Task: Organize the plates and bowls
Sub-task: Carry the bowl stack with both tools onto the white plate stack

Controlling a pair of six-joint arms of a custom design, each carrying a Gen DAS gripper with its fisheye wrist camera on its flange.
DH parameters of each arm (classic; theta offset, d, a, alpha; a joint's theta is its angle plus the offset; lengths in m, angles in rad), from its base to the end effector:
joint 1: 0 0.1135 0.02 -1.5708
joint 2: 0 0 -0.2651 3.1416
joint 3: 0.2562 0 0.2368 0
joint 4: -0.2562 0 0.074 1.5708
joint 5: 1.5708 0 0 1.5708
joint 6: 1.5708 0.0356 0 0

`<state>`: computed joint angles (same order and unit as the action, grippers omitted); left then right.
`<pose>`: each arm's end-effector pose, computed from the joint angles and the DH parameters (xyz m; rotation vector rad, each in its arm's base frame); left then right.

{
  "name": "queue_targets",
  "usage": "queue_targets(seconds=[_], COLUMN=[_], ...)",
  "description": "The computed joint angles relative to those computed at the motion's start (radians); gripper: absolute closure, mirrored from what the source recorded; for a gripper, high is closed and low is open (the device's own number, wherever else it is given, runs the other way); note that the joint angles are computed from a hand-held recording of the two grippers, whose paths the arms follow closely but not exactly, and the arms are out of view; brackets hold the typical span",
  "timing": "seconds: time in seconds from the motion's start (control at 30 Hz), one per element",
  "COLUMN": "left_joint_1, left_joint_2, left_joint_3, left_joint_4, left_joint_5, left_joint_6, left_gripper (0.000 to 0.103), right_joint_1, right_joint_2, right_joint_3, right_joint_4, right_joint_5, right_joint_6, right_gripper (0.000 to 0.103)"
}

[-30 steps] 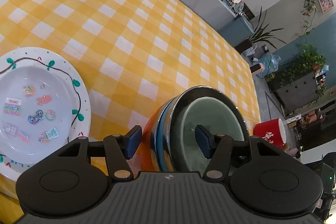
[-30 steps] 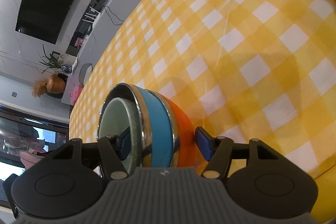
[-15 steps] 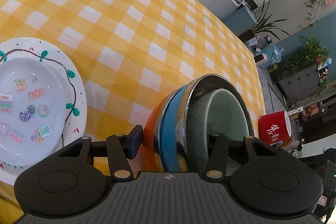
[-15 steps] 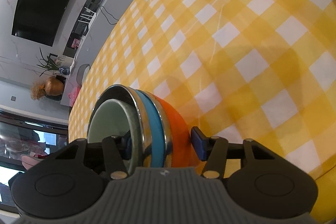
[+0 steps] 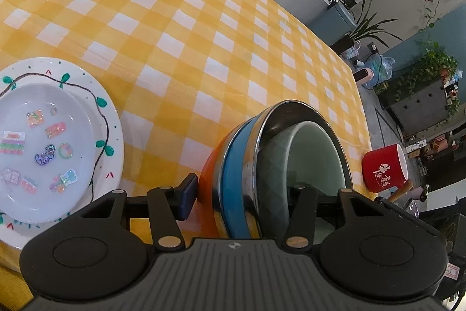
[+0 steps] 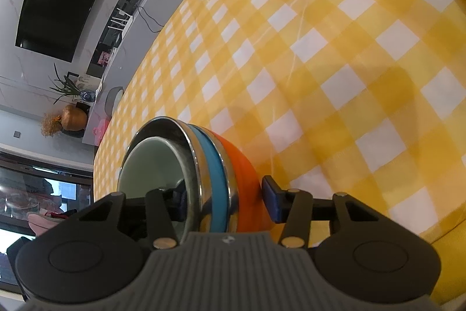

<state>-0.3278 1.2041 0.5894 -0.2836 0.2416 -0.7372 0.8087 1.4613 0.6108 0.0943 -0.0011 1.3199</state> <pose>0.2002 -0.0771 0.1930 -0.4182 2.5541 -0.7293 0.1843 0.1931 0.1692 0.6512 2.4945 0.9733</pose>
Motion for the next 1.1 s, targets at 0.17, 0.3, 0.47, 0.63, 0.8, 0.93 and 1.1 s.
queue_targets(seconds=[0.17,0.3,0.47,0.63,0.8,0.93,1.1], left_joint_1=[-0.014,-0.018,-0.018,0.035,0.118,0.238,0.458], left_joint_2=[-0.014,-0.039,-0.099,-0.209,-0.308,-0.377,-0.411], left_joint_3=[0.011,0.015,0.027,0.035,0.067,0.102,0.139], left_joint_4=[-0.014,-0.042,-0.118,-0.222,-0.346,-0.448,-0.547], left_joint_5=[-0.016,-0.019,-0.044,-0.036,-0.014,0.040,0.150], left_joint_6=[0.007,0.002,0.010,0.044,0.097,0.165,0.283], left_gripper=[0.045,0.045,0.045,0.045,0.045,0.045,0.045], right_joint_1=[0.003,0.005,0.019,0.058,0.126,0.178,0.228], right_joint_2=[-0.017,-0.034,-0.043,-0.042,-0.035,-0.009,0.057], right_joint_3=[-0.008,-0.009,0.003,0.037,0.103,0.182,0.304], right_joint_4=[0.003,-0.006,-0.023,-0.040,-0.078,-0.117,-0.159], right_joint_5=[0.006,0.004,-0.001,0.011,0.047,0.075,0.091], right_joint_6=[-0.002,-0.006,-0.002,0.006,0.020,0.020,-0.007], right_gripper=[0.055,0.055,0.055,0.056,0.056,0.056,0.056])
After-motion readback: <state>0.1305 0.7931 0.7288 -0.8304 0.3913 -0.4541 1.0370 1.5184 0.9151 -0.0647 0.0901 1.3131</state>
